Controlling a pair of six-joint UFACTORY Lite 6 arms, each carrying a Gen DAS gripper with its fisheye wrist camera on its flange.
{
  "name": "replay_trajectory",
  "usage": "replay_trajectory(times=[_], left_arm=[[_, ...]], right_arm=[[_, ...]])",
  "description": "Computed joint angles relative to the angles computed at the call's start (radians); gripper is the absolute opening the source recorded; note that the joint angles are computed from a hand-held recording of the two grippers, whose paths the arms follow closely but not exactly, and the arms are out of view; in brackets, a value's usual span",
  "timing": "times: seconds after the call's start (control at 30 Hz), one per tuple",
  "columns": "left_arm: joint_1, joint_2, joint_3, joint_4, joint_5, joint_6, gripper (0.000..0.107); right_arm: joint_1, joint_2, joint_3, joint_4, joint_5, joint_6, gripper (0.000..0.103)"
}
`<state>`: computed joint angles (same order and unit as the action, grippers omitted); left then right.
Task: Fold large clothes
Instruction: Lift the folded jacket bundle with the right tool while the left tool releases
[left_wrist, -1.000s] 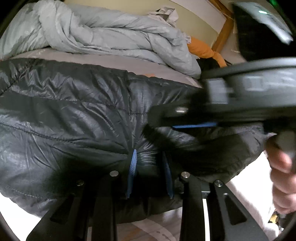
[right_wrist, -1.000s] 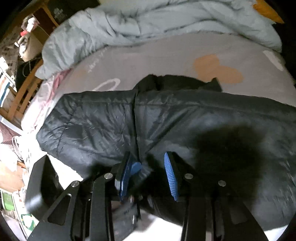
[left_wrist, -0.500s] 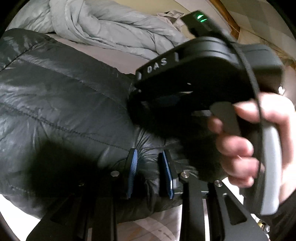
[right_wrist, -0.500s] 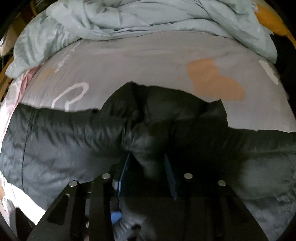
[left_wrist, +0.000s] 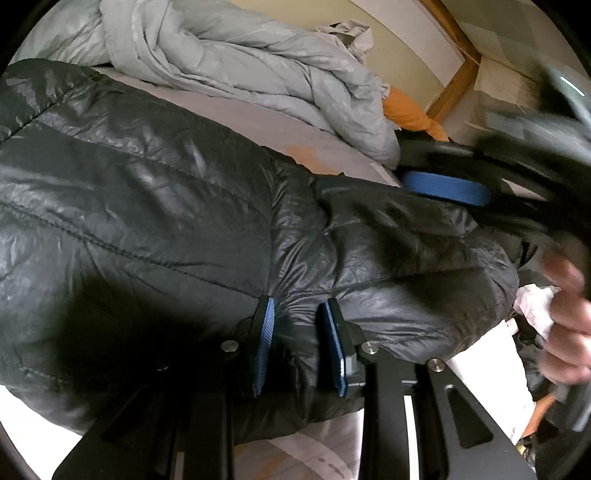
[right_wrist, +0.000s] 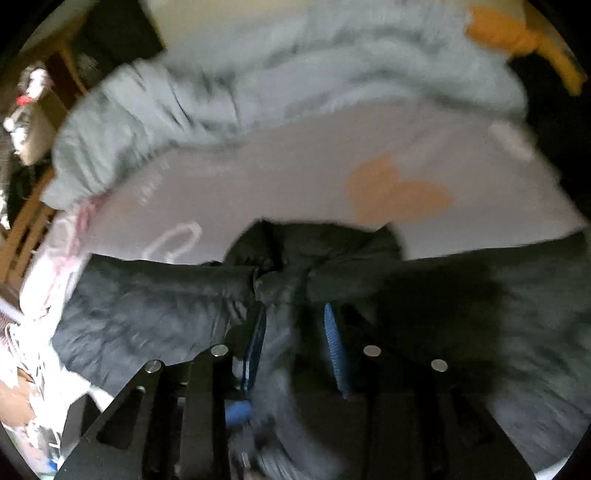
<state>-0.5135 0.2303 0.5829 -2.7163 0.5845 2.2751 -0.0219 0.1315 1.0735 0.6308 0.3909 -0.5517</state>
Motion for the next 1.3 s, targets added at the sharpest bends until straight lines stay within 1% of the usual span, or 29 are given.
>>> replay_trajectory(times=[0.07, 0.13, 0.17, 0.2, 0.23, 0.27, 0.3, 0.33, 0.37, 0.43, 0.5, 0.57, 0.63, 0.7, 0.73, 0.77, 0.8, 0.83, 0.87, 0.9, 0.93, 0.97, 1.0, 1.03, 1.07, 1.13, 1.17, 1.23, 1.3], left_arm=[[-0.001, -0.001, -0.001, -0.005, -0.001, 0.006, 0.028], [-0.006, -0.003, -0.001, -0.017, -0.007, 0.015, 0.028], [-0.010, -0.005, -0.001, -0.025, -0.012, 0.022, 0.028], [-0.008, -0.005, 0.002, -0.026, -0.016, 0.025, 0.028], [-0.007, -0.012, -0.005, -0.027, -0.018, 0.030, 0.028], [-0.003, -0.009, -0.002, -0.026, -0.020, 0.034, 0.028], [-0.005, -0.006, 0.002, -0.033, -0.024, 0.041, 0.028], [-0.007, -0.002, 0.009, -0.039, -0.029, 0.047, 0.028], [-0.007, 0.000, 0.012, -0.044, -0.033, 0.053, 0.028], [-0.015, -0.003, 0.013, -0.063, -0.042, 0.068, 0.028], [-0.022, -0.002, 0.017, -0.081, -0.050, 0.084, 0.028], [-0.026, -0.003, 0.018, -0.092, -0.056, 0.094, 0.028], [-0.025, -0.006, 0.014, -0.092, -0.055, 0.096, 0.028], [-0.023, -0.010, 0.009, -0.089, -0.049, 0.093, 0.028], [-0.019, -0.018, 0.005, -0.070, -0.044, 0.077, 0.028], [-0.004, -0.034, -0.005, -0.009, -0.031, 0.031, 0.028], [0.025, -0.081, -0.029, 0.094, -0.032, -0.047, 0.031], [0.055, -0.170, -0.069, 0.184, -0.065, -0.120, 0.036], [0.090, -0.275, -0.122, 0.234, -0.087, -0.153, 0.041], [0.151, -0.380, -0.174, 0.312, -0.085, -0.170, 0.055], [0.205, -0.484, -0.206, 0.416, -0.125, -0.229, 0.071], [0.243, -0.589, -0.227, 0.521, -0.200, -0.299, 0.078], [0.281, -0.694, -0.250, 0.626, -0.271, -0.381, 0.087], [0.338, -0.769, -0.271, 0.730, -0.301, -0.458, 0.094], [0.397, -0.802, -0.280, 0.835, -0.299, -0.543, 0.096], [0.565, -0.787, -0.266, 1.044, -0.241, -0.700, 0.099], [0.647, -0.755, -0.253, 1.111, -0.191, -0.740, 0.100], [0.787, -0.607, -0.212, 1.156, -0.063, -0.726, 0.100], [0.878, -0.408, -0.158, 1.180, 0.078, -0.686, 0.100]], right_arm=[[-0.100, -0.184, -0.140, 0.164, 0.076, -0.208, 0.036], [-0.280, -0.376, -0.290, 0.325, 0.219, -0.417, 0.037], [-0.385, -0.467, -0.366, 0.368, 0.289, -0.488, 0.049], [-0.482, -0.519, -0.413, 0.414, 0.370, -0.563, 0.070], [-0.587, -0.602, -0.484, 0.440, 0.412, -0.599, 0.080], [-0.691, -0.657, -0.543, 0.452, 0.450, -0.627, 0.088], [-0.792, -0.670, -0.568, 0.463, 0.522, -0.691, 0.088], [-0.881, -0.655, -0.596, 0.471, 0.559, -0.741, 0.088], [-0.936, -0.618, -0.609, 0.474, 0.571, -0.768, 0.088], [-0.984, -0.523, -0.617, 0.509, 0.553, -0.814, 0.088], [-0.990, -0.396, -0.602, 0.594, 0.514, -0.871, 0.088], [-0.975, -0.319, -0.605, 0.715, 0.499, -0.949, 0.088], [-0.956, -0.219, -0.613, 0.904, 0.536, -1.103, 0.088], [-0.907, -0.150, -0.638, 1.098, 0.498, -1.192, 0.088], [-0.892, -0.101, -0.633, 1.152, 0.511, -1.227, 0.088], [-0.872, -0.067, -0.627, 1.194, 0.515, -1.246, 0.084], [-0.850, -0.068, -0.629, 1.238, 0.510, -1.277, 0.072], [-0.837, -0.077, -0.631, 1.256, 0.509, -1.298, 0.065], [-0.822, -0.092, -0.620, 1.251, 0.489, -1.297, 0.054], [-0.805, -0.134, -0.609, 1.233, 0.450, -1.297, 0.044], [-0.814, -0.157, -0.599, 1.193, 0.451, -1.279, 0.040], [-0.838, -0.183, -0.588, 1.127, 0.468, -1.243, 0.037], [-0.863, -0.214, -0.572, 1.057, 0.489, -1.220, 0.037], [-0.884, -0.245, -0.569, 1.019, 0.487, -1.197, 0.037], [-0.907, -0.262, -0.556, 0.976, 0.490, -1.191, 0.037], [-0.940, -0.296, -0.535, 0.914, 0.478, -1.175, 0.037], [-0.963, -0.294, -0.524, 0.894, 0.488, -1.165, 0.037], [-1.017, -0.271, -0.490, 0.842, 0.509, -1.138, 0.037], [-1.036, -0.263, -0.472, 0.824, 0.494, -1.124, 0.037]])
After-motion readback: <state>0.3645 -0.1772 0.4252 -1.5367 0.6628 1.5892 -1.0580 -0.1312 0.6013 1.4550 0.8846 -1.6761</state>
